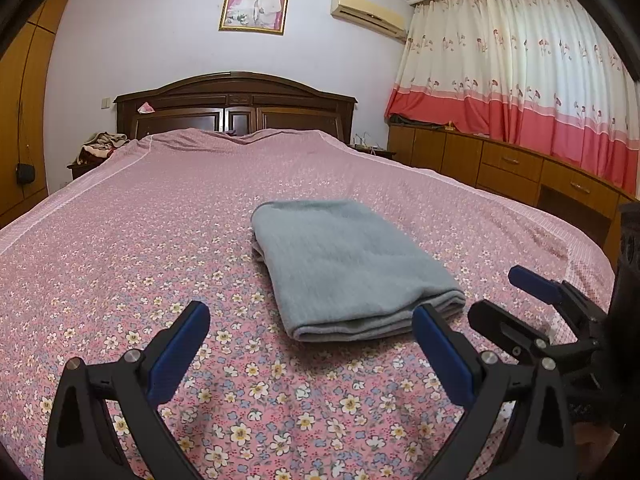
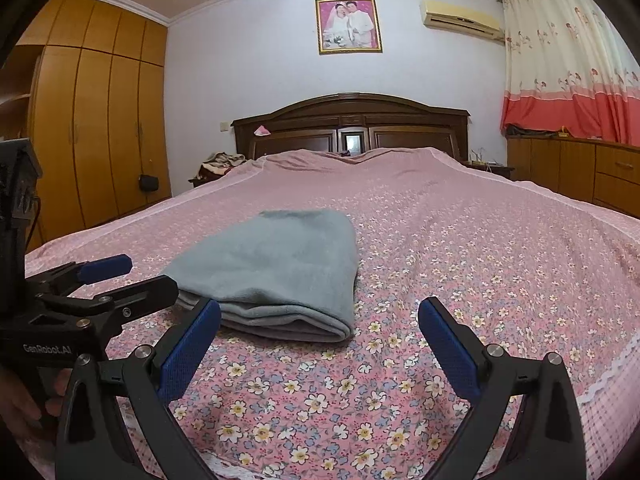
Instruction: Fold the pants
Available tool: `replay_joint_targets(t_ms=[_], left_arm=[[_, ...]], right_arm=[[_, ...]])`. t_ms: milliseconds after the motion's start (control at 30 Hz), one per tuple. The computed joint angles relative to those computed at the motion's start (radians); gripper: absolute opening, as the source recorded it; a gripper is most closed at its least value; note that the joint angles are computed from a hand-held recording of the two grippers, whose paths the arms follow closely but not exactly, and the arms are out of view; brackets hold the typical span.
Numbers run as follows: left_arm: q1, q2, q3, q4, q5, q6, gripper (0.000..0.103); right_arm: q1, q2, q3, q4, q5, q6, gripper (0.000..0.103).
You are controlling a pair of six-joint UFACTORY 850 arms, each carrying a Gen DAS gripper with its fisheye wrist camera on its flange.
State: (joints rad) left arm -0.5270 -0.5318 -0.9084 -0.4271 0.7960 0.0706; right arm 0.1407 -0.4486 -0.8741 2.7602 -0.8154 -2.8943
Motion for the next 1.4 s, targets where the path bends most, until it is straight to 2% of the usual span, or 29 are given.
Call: replay_joint_targets(t_ms=[1100, 1400], left_arm=[[0.014, 0.014, 0.011, 0.036, 0.001, -0.029, 0.103], [0.012, 0.015, 0.017, 0.031, 0.011, -0.019, 0.103]], right_arm=[[0.014, 0.011, 0.029, 0.052, -0.03, -0.06, 0.101], [0.004, 0.01, 0.026, 0.03, -0.024, -0.019, 0.101]])
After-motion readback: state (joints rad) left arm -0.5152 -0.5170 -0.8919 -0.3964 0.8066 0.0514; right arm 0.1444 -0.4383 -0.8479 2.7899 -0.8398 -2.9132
